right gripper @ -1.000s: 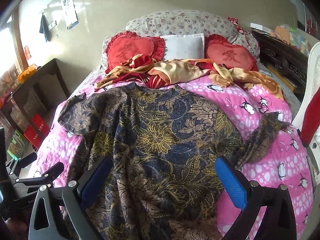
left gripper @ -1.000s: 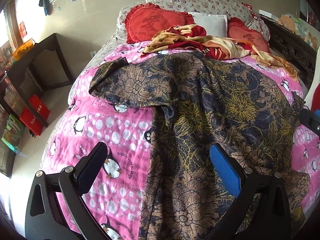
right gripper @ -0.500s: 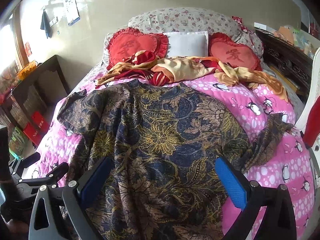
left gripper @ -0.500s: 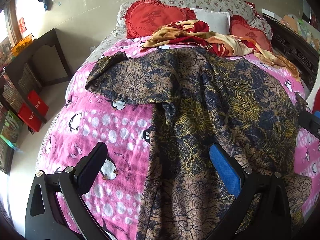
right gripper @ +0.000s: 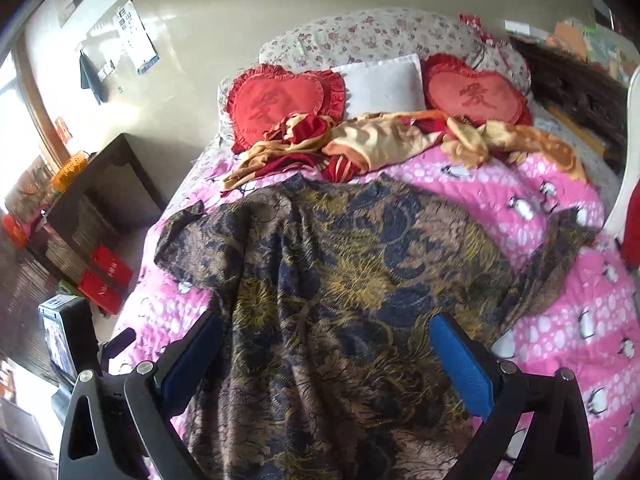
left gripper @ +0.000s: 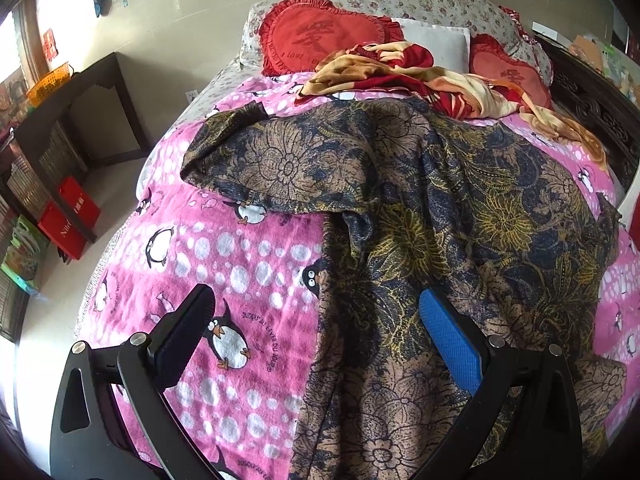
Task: Fold small clothes
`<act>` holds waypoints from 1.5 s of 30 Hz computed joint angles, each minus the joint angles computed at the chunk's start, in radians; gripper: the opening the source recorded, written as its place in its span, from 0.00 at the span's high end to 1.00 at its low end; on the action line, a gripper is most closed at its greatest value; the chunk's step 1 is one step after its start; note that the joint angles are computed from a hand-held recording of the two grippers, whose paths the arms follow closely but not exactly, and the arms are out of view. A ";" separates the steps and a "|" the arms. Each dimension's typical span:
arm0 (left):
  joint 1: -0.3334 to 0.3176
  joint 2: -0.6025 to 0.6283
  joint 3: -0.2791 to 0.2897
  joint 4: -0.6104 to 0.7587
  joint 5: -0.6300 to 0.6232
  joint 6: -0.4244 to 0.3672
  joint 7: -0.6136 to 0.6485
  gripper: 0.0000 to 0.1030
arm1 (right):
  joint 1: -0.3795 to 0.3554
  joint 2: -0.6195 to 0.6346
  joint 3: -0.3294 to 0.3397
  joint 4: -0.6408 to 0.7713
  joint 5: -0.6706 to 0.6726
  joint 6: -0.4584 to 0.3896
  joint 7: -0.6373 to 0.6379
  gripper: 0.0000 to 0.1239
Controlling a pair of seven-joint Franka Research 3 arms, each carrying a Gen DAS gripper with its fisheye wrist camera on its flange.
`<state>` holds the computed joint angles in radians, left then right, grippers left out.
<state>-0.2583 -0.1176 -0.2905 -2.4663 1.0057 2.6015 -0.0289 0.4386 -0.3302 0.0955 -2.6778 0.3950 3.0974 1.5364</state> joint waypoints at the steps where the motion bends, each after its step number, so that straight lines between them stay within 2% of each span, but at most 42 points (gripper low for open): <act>1: 0.001 -0.001 0.000 0.000 0.000 -0.004 -0.002 0.00 | -0.065 0.003 0.064 0.001 -0.041 0.009 0.039 0.17; 2: 0.002 -0.001 0.002 0.000 -0.002 -0.006 0.000 0.00 | -0.095 0.008 0.093 0.002 -0.075 0.020 0.067 0.17; 4: 0.005 -0.003 0.005 -0.002 -0.002 -0.002 0.003 0.00 | -0.094 0.031 0.098 0.007 -0.090 0.050 0.071 0.17; 6: 0.007 -0.006 0.004 -0.002 0.001 -0.012 0.005 0.00 | -0.164 0.049 0.162 0.017 -0.145 0.049 0.114 0.17; 8: 0.009 -0.007 0.005 -0.002 0.004 -0.018 0.010 0.00 | -0.171 0.072 0.168 0.020 -0.176 0.069 0.128 0.17; 10: 0.011 -0.005 0.006 -0.002 0.001 -0.021 0.013 0.00 | -0.221 0.093 0.212 0.025 -0.216 0.083 0.165 0.17; 12: 0.013 -0.005 0.008 -0.002 -0.002 -0.020 0.016 0.00 | -0.192 0.118 0.181 0.030 -0.220 0.095 0.162 0.17; 14: 0.014 -0.004 0.007 0.000 0.001 -0.023 0.012 0.00 | -0.234 0.134 0.217 0.036 -0.253 0.096 0.187 0.17; 15: 0.014 -0.003 0.008 0.001 0.001 -0.022 0.013 0.00 | -0.262 0.140 0.241 0.038 -0.274 0.098 0.203 0.17; 19: 0.015 0.000 0.009 0.003 0.000 -0.017 0.012 0.00 | -0.446 0.145 0.404 0.035 -0.386 0.123 0.297 0.17; 20: 0.015 0.002 0.008 0.005 0.001 -0.018 0.012 0.00 | -0.473 0.148 0.427 0.036 -0.400 0.127 0.308 0.17; 24: 0.013 0.007 0.009 0.011 0.005 -0.020 0.010 0.00 | -0.502 0.165 0.445 0.038 -0.424 0.133 0.323 0.17; 27: 0.012 0.010 0.010 0.014 0.005 -0.019 0.010 0.00 | -0.635 0.162 0.569 0.035 -0.463 0.143 0.357 0.17; 30: 0.011 0.013 0.009 0.018 0.008 -0.026 0.013 0.00 | -0.694 0.163 0.627 0.036 -0.468 0.150 0.363 0.17; 31: 0.010 0.013 0.009 0.019 0.010 -0.029 0.012 0.00 | -0.743 0.162 0.675 0.036 -0.471 0.154 0.371 0.17; 33: 0.009 0.013 0.010 0.019 0.013 -0.033 0.008 0.00 | -0.786 0.167 0.716 0.037 -0.466 0.159 0.370 0.17; 38: 0.012 0.015 0.015 0.019 0.006 -0.029 0.014 0.00 | -0.789 0.185 0.725 0.030 -0.412 0.173 0.349 0.17; 42: 0.013 0.016 0.016 0.020 0.004 -0.035 0.017 0.00 | -0.757 0.198 0.704 0.030 -0.372 0.173 0.328 0.17; 44: 0.014 0.015 0.016 0.019 0.004 -0.033 0.017 0.00 | -0.682 0.212 0.631 0.033 -0.353 0.171 0.313 0.17; 45: 0.014 0.016 0.016 0.020 0.004 -0.035 0.017 0.00 | -0.667 0.216 0.616 0.035 -0.346 0.169 0.309 0.17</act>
<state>-0.2447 -0.1015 -0.2748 -2.4465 1.0097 2.5663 -0.0122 -0.2284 -0.1145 0.7116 -2.6433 0.0490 3.2669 1.8451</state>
